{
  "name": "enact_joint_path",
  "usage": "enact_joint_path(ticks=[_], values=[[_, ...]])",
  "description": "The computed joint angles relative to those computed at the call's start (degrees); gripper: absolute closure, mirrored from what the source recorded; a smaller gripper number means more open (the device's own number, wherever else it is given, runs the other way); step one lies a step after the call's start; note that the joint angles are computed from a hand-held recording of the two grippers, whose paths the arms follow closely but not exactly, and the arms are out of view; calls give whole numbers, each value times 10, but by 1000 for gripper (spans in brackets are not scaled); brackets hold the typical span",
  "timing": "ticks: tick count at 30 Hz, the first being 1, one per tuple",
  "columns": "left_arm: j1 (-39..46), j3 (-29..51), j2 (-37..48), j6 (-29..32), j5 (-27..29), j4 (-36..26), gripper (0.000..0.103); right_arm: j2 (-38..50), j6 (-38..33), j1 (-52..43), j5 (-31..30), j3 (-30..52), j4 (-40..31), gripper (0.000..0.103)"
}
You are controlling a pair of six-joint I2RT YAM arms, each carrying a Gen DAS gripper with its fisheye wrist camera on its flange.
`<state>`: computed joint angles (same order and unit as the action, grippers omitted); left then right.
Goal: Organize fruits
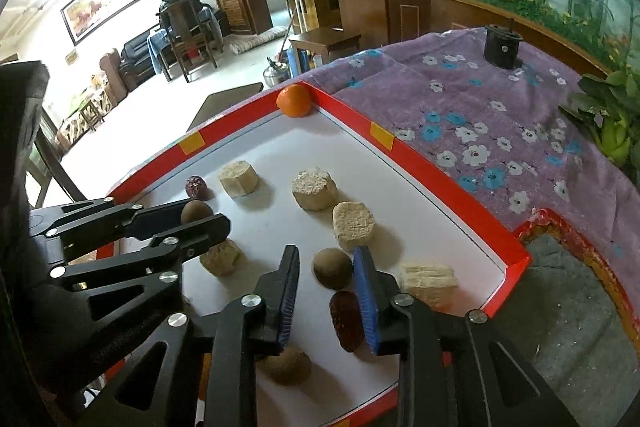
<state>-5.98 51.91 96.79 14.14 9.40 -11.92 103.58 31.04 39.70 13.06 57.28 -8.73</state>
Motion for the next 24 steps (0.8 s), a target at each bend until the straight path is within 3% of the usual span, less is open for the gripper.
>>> enact_joint_path(ticks=[3, 7, 12, 14, 16, 24], values=[[-4, -12, -10, -1, -5, 9, 55, -7, 7, 10, 16, -3, -11, 73], [-13, -35, -33, -4, -17, 26, 55, -43, 22, 27, 43, -30, -15, 73], [-21, -68, -71, -14, -13, 42, 55, -99, 46, 63, 117, -64, -37, 61], [-26, -89, -98, -21, -13, 56, 50, -128, 70, 80, 152, -86, -47, 61], [-28, -109, -124, -30, -5, 66, 36, -164, 95, 90, 162, -118, -43, 58], [-63, -168, -215, -52, -22, 68, 36, -236, 202, 148, 228, -182, -89, 53]])
